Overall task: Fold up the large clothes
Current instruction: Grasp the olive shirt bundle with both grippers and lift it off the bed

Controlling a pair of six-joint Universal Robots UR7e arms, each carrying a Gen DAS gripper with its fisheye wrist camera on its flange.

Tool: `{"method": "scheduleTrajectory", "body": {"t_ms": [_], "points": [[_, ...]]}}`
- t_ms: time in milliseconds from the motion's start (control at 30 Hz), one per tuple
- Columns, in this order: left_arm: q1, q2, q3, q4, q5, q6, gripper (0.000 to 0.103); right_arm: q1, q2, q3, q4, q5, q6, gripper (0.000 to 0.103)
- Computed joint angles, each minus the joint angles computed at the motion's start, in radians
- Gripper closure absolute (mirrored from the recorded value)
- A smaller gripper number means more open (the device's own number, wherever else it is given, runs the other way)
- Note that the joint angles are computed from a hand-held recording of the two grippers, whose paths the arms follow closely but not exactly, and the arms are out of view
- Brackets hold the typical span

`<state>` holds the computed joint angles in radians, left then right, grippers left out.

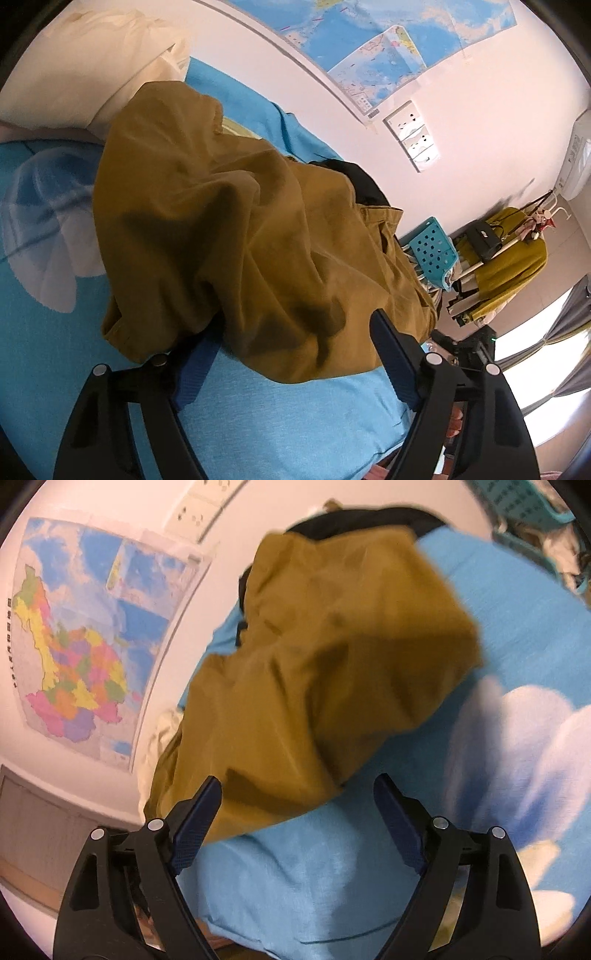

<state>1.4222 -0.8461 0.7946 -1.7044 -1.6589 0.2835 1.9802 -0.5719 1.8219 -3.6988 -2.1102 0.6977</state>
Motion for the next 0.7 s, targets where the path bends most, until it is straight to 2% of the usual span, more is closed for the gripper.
{"method": "scheduleTrajectory", "body": {"t_ms": [67,200,300,333,367,400,433,467,567,633,700], "points": [[0.001,0.008,-0.022,0.018,-0.015,0.005,0.025,-0.003,0.010,-0.031,0.007,-0.012,-0.014,0.017],[-0.001,0.008,-0.038,0.028,-0.036,0.031,0.025,-0.038,0.034,-0.090,-0.023,0.027,-0.022,0.016],[-0.001,0.014,-0.049,0.043,-0.029,0.038,0.025,-0.032,0.065,-0.153,-0.020,-0.025,-0.042,0.018],[-0.001,0.019,-0.055,0.054,-0.019,0.038,0.025,-0.030,0.070,-0.160,-0.023,-0.034,-0.047,0.034],[-0.001,0.024,-0.064,0.071,-0.001,0.038,0.025,-0.028,0.071,-0.163,-0.023,-0.038,-0.058,0.053],[0.002,0.026,-0.066,0.083,0.006,0.036,0.025,-0.032,0.067,-0.149,-0.047,-0.015,-0.058,0.060],[0.004,0.030,-0.071,0.102,0.009,0.034,0.025,-0.039,0.062,-0.138,-0.068,0.016,-0.057,0.071],[0.008,0.037,-0.087,0.137,0.004,0.033,0.025,-0.047,0.050,-0.118,-0.092,0.061,-0.056,0.075],[0.023,0.047,-0.120,0.262,-0.062,0.058,0.024,-0.050,0.034,-0.103,-0.112,0.111,-0.038,0.077],[0.020,0.031,-0.093,0.283,-0.060,0.089,0.023,-0.051,0.027,-0.102,-0.129,0.150,-0.031,0.078],[0.025,0.053,-0.125,0.365,-0.102,0.103,0.022,-0.057,0.023,-0.102,-0.160,0.202,-0.017,0.078]]}}
